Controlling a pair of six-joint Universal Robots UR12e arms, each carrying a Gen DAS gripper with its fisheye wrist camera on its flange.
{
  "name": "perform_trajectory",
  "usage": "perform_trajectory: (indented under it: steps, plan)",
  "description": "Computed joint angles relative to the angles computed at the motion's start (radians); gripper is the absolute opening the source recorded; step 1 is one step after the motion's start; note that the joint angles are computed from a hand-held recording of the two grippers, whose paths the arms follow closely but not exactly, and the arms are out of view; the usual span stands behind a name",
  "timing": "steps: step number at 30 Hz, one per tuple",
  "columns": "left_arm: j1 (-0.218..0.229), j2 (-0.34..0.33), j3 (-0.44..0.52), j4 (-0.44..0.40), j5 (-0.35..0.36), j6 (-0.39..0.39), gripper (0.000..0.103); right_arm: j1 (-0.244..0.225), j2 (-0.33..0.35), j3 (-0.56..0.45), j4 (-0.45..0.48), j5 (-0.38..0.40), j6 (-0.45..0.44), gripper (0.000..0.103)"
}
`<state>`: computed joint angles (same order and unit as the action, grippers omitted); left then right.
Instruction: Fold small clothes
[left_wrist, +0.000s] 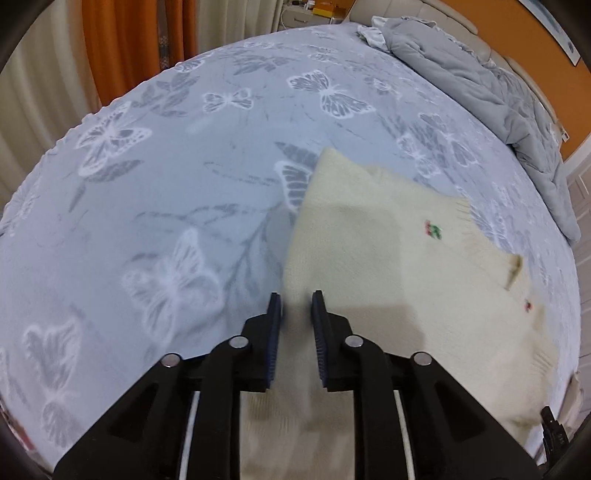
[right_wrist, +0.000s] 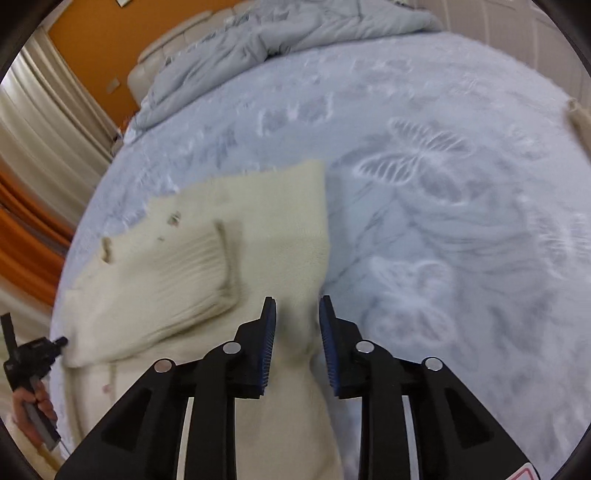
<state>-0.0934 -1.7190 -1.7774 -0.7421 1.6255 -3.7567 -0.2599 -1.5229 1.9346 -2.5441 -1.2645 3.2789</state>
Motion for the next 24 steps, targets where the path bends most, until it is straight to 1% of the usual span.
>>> perform_trajectory:
  steps: [1,2,3,5,6,7,8,9,10,11,12,13,14,16,18,19,21,24]
  plan:
    - [0.002,0.027,-0.017,0.003,-0.018,0.004,0.029,-0.011,-0.033,0.016,0.011,0.027,-0.021,0.027]
    - [0.001,0.050,-0.032,0.006,-0.029,0.010,0.040,-0.018,-0.056,0.028,0.030,0.036,-0.042,0.029]
    - [-0.007,0.084,-0.055,0.005,-0.035,0.023,0.043,-0.024,-0.093,0.041,0.077,0.038,-0.072,0.034]
    - [-0.026,0.129,-0.081,-0.030,-0.028,0.059,0.055,-0.040,-0.170,0.081,0.181,0.050,-0.144,0.040]
    - [-0.040,0.150,-0.093,-0.053,-0.015,0.079,0.058,-0.034,-0.194,0.092,0.225,0.030,-0.166,0.043]
    - [-0.061,0.180,-0.113,-0.090,0.003,0.091,0.063,-0.033,-0.229,0.108,0.286,0.005,-0.200,0.043]
    - [-0.075,0.203,-0.128,-0.118,0.012,0.093,0.065,-0.032,-0.253,0.124,0.323,-0.008,-0.216,0.044]
    - [-0.090,0.234,-0.154,-0.155,0.006,0.084,0.066,-0.033,-0.289,0.143,0.392,-0.025,-0.234,0.044]
    - [-0.096,0.249,-0.166,-0.181,-0.001,0.075,0.066,-0.034,-0.316,0.157,0.449,-0.030,-0.240,0.044]
    - [-0.106,0.272,-0.185,-0.234,-0.016,0.045,0.066,-0.038,-0.341,0.170,0.534,-0.028,-0.247,0.044]
    - [-0.107,0.287,-0.198,-0.266,-0.037,0.025,0.066,-0.041,-0.356,0.177,0.577,-0.026,-0.250,0.044]
    - [-0.107,0.300,-0.215,-0.299,-0.073,0.001,0.066,-0.040,-0.370,0.186,0.625,-0.032,-0.249,0.044]
    - [-0.109,0.307,-0.225,-0.323,-0.092,-0.011,0.066,-0.037,-0.373,0.186,0.657,-0.034,-0.252,0.044]
    - [-0.123,0.315,-0.243,-0.364,-0.099,-0.051,0.066,-0.024,-0.370,0.181,0.666,-0.058,-0.258,0.044]
    - [-0.129,0.321,-0.263,-0.351,-0.106,-0.074,0.069,-0.015,-0.355,0.177,0.665,-0.078,-0.260,0.045]
    - [-0.132,0.321,-0.269,-0.335,-0.098,-0.086,0.070,-0.015,-0.344,0.175,0.675,-0.085,-0.250,0.045]
    - [-0.129,0.319,-0.274,-0.320,-0.104,-0.107,0.071,-0.015,-0.323,0.170,0.700,-0.093,-0.229,0.045]
    - [-0.130,0.323,-0.281,-0.306,-0.110,-0.108,0.071,-0.021,-0.312,0.168,0.707,-0.087,-0.236,0.046]
